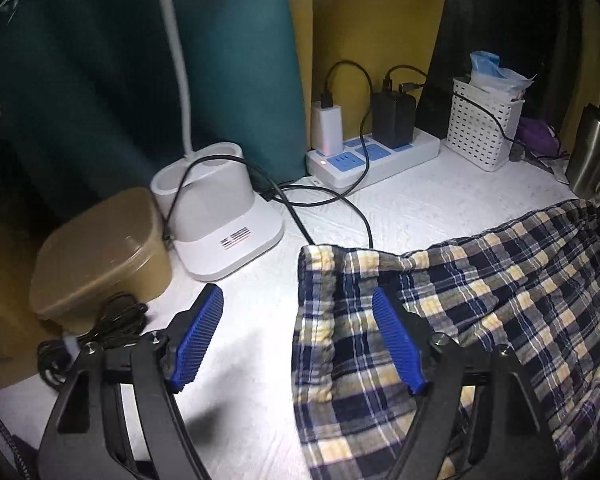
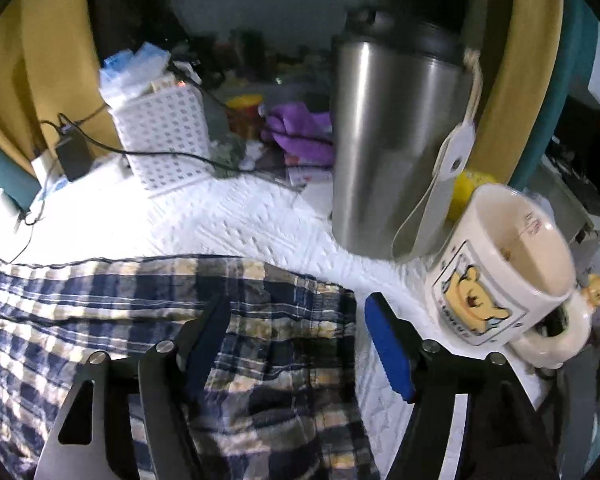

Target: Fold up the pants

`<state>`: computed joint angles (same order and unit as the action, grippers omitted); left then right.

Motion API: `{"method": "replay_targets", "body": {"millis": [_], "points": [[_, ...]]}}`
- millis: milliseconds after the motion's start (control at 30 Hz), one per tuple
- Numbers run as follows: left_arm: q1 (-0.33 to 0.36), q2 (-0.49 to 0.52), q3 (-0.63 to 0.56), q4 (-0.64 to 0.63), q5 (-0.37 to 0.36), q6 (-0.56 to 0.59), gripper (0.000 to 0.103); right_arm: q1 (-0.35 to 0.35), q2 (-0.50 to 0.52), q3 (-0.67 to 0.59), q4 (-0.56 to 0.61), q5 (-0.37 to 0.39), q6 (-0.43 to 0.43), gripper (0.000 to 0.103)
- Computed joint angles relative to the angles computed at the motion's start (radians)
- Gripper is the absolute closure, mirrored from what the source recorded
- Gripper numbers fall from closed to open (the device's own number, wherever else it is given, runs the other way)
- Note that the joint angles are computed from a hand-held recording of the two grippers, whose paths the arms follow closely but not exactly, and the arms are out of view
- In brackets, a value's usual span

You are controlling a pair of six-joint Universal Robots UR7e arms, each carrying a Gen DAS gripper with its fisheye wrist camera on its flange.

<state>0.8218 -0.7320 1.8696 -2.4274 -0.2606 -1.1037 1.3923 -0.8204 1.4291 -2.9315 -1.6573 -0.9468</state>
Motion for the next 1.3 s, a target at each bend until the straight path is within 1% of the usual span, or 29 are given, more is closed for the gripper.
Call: {"method": "replay_targets", "body": {"millis": [67,233,367,567,767,900,1033,1100,1167,1300], "points": [[-0.017,-0.012,0.013,0.044,0.006,-0.056,0.026,-0.004,-0.028,0.03,-0.012,0.015,-0.007,0.031],[-0.069,-0.022,0.045,0.104,0.015,-0.165,0.026,-0.026,-0.106,0.111,-0.034,0.045,-0.027,0.031],[-0.12,-0.035,0.068,0.205,0.012,-0.296,0.026,-0.057,-0.171,0.176,-0.045,0.066,-0.033,0.031],[-0.187,-0.028,0.095,0.346,-0.022,-0.496,0.026,-0.135,-0.272,0.276,-0.07,0.121,-0.053,0.031],[-0.252,0.012,0.102,0.395,-0.069,-0.606,0.026,-0.206,-0.349,0.368,-0.087,0.168,-0.107,0.031],[-0.29,0.041,0.1,0.405,-0.087,-0.642,0.026,-0.258,-0.401,0.426,-0.097,0.202,-0.142,0.031],[-0.326,0.071,0.105,0.367,-0.102,-0.64,0.026,-0.299,-0.446,0.49,-0.117,0.231,-0.195,0.031],[-0.342,0.091,0.112,0.322,-0.11,-0.618,0.026,-0.322,-0.473,0.53,-0.126,0.253,-0.23,0.028],[-0.356,0.108,0.118,0.282,-0.114,-0.6,0.026,-0.34,-0.497,0.567,-0.135,0.274,-0.252,0.017],[-0.379,0.139,0.131,0.201,-0.125,-0.561,0.026,-0.371,-0.551,0.657,-0.147,0.317,-0.309,0.015]]}}
